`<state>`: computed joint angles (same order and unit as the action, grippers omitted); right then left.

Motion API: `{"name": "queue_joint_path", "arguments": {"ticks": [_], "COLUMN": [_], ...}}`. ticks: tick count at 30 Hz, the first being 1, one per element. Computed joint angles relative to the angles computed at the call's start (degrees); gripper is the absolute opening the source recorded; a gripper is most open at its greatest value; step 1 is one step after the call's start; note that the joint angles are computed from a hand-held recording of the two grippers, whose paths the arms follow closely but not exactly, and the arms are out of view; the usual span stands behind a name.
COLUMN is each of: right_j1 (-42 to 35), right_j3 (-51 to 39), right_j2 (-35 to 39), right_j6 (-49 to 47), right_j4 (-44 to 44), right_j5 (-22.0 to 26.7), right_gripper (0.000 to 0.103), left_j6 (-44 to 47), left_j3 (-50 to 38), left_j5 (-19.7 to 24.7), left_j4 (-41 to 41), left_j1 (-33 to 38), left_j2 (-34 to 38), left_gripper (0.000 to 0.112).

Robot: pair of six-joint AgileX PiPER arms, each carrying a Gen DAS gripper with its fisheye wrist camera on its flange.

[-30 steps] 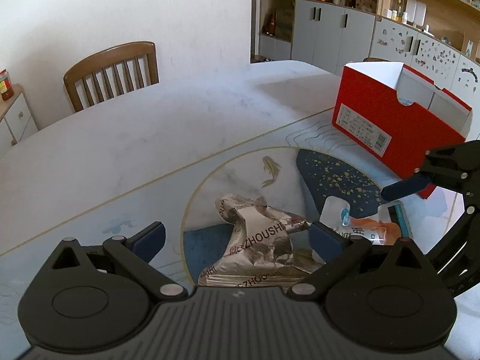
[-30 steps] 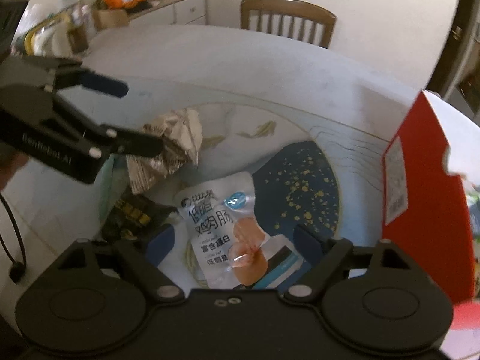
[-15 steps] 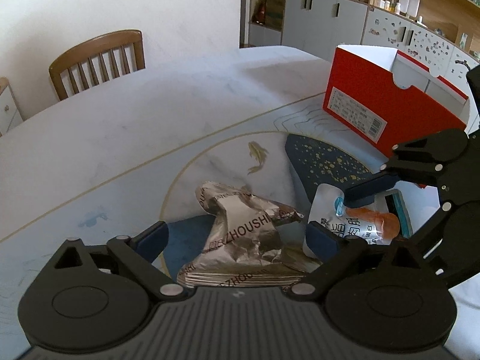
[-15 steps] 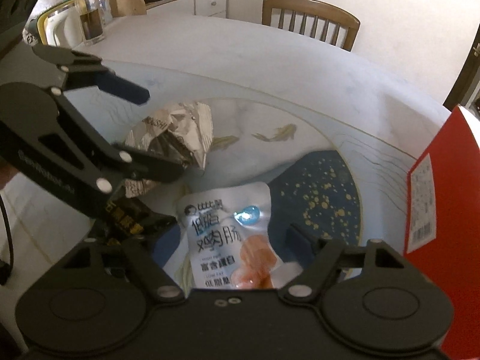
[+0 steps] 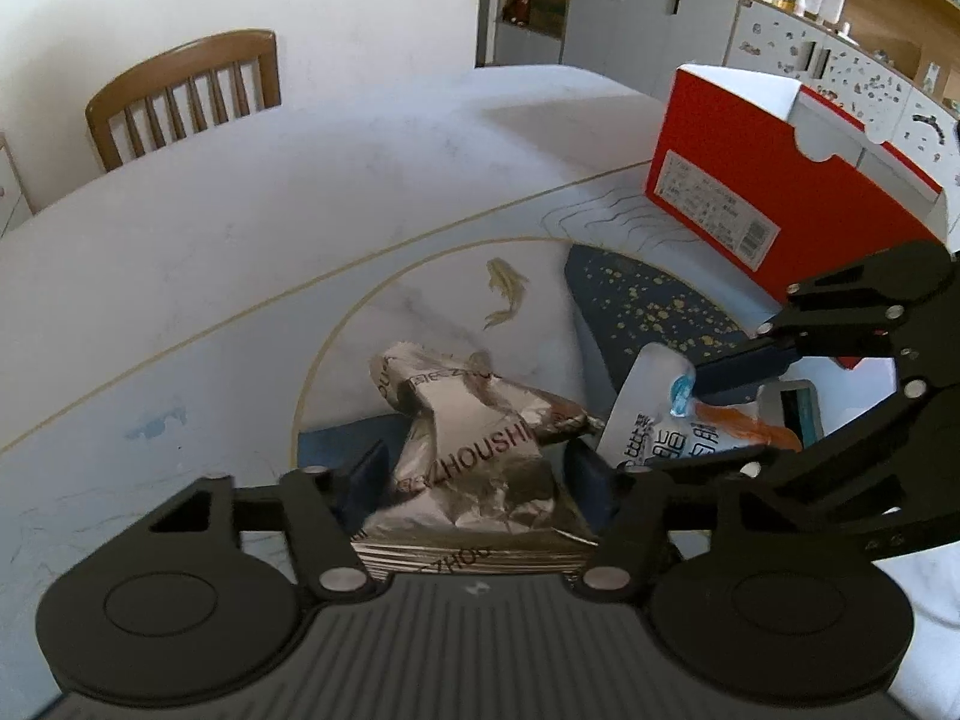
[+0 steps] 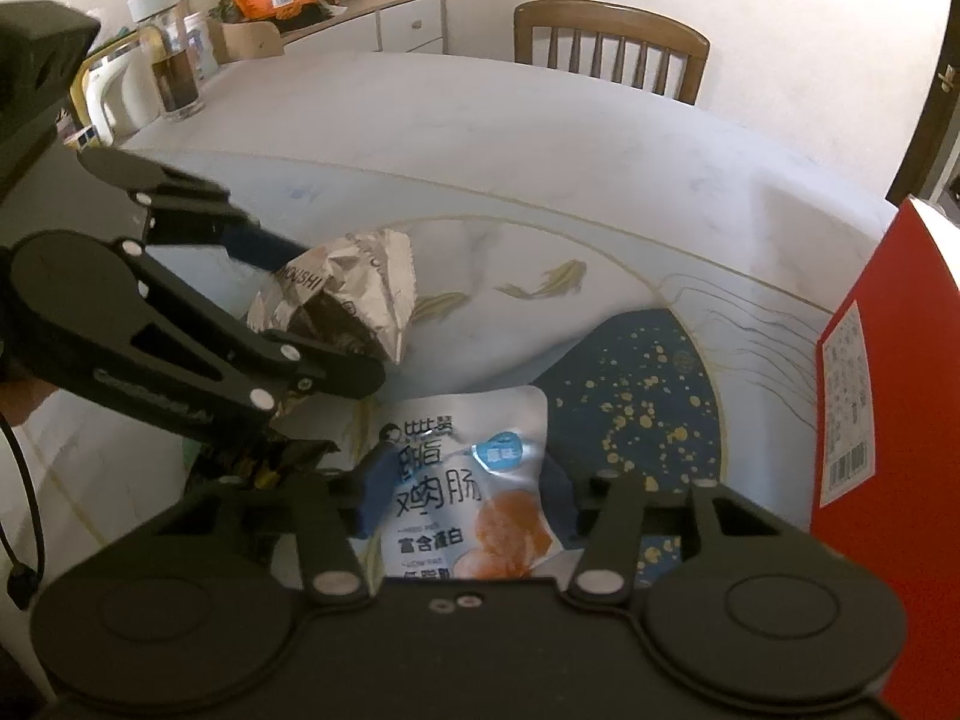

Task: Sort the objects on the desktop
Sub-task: 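Grasp the silver foil bag with the left tool while the right tool grasps the white sausage packet, then carry the foil bag and sausage packet with both tools over the red shoebox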

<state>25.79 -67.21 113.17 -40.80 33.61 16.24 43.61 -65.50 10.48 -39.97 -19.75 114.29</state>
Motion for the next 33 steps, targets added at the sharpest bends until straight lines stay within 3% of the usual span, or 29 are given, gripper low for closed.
{"name": "queue_joint_path", "arguments": {"ticks": [8, 22, 33], "right_j1": [0.63, -0.61, -2.23], "right_j3": [1.16, 4.6, 8.93], "right_j2": [-0.85, -4.88, -10.17], "right_j6": [2.34, 4.45, 1.3], "right_j4": [-2.07, -2.46, 3.33], "right_j5": [-2.18, -3.71, -4.76], "right_gripper": [0.045, 0.045, 0.045], "left_j6": [-1.25, -4.25, -6.62], "left_j3": [0.06, 1.58, 3.96], "left_j5": [0.31, 0.07, 0.2], "left_j4": [1.4, 3.64, 5.15], "left_j1": [0.12, -0.02, -0.83], "left_j2": [-0.53, -3.62, -7.7], "left_gripper": [0.052, 0.051, 0.051]}}
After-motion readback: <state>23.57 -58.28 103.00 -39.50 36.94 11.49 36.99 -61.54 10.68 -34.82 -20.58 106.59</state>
